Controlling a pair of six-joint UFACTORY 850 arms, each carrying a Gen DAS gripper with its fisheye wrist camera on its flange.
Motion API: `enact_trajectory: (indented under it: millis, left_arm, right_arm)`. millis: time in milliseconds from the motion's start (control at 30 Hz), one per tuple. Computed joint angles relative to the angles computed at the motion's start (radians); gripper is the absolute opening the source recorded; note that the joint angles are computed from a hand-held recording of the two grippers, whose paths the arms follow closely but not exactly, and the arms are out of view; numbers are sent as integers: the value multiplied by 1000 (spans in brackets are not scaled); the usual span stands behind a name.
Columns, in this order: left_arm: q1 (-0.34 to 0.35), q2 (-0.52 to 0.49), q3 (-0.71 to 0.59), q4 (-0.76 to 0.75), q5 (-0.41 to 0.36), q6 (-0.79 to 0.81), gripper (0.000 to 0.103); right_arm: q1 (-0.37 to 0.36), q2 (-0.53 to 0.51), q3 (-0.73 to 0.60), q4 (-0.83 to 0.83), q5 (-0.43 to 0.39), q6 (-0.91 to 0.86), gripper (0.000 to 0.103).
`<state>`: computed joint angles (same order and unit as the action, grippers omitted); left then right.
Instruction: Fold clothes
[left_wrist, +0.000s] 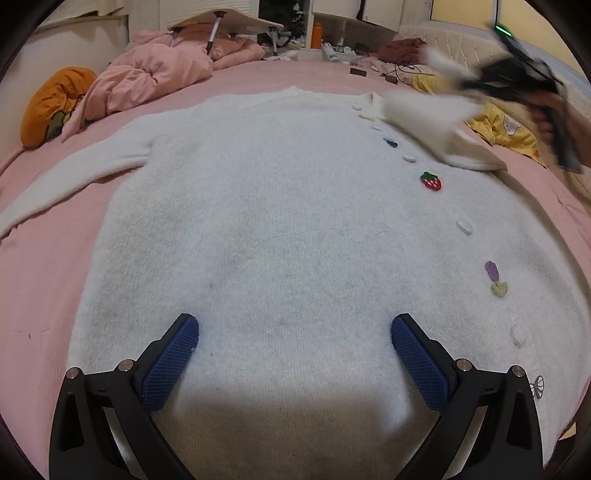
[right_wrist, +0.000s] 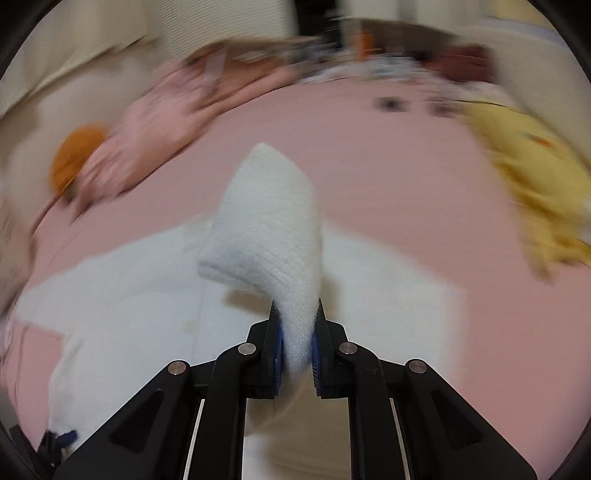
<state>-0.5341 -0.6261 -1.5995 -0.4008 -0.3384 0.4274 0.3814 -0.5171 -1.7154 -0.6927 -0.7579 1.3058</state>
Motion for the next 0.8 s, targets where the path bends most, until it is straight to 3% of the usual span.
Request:
enact_trajectory:
  millis: [167, 333, 467, 567, 633, 667, 700, 800]
  left_arm:
    - [-2, 0, 3, 16, 10, -13, 103]
    - [-6, -12, -19, 97, 3, -86, 103]
    - [-17, -15, -26, 208, -2, -192, 103]
    - [-25, -17, -33, 290, -10, -275, 103]
    - [-28, -20, -38, 331, -16, -318, 103]
    - [-28, -20, -39, 344, -19, -333, 103]
    - [-30, -21, -41, 362, -24, -355, 103]
    - [-33, -23, -46, 409, -33, -408, 103]
  right_arm:
    - [-88, 358, 378, -155, -128, 180, 13]
    - [-171, 597, 628, -211, -288, 265, 13]
    - [-255, 724, 811, -172, -217, 321, 13]
    - [-305, 749, 919, -143, -91, 335, 14]
    - [-298, 750, 971, -142, -55, 383, 14]
    - [-307, 750, 1003, -128, -27, 402, 16]
    - [-323, 759, 1032, -132, 12, 427, 24]
    - [-363, 890, 1149, -243, 136, 632, 28]
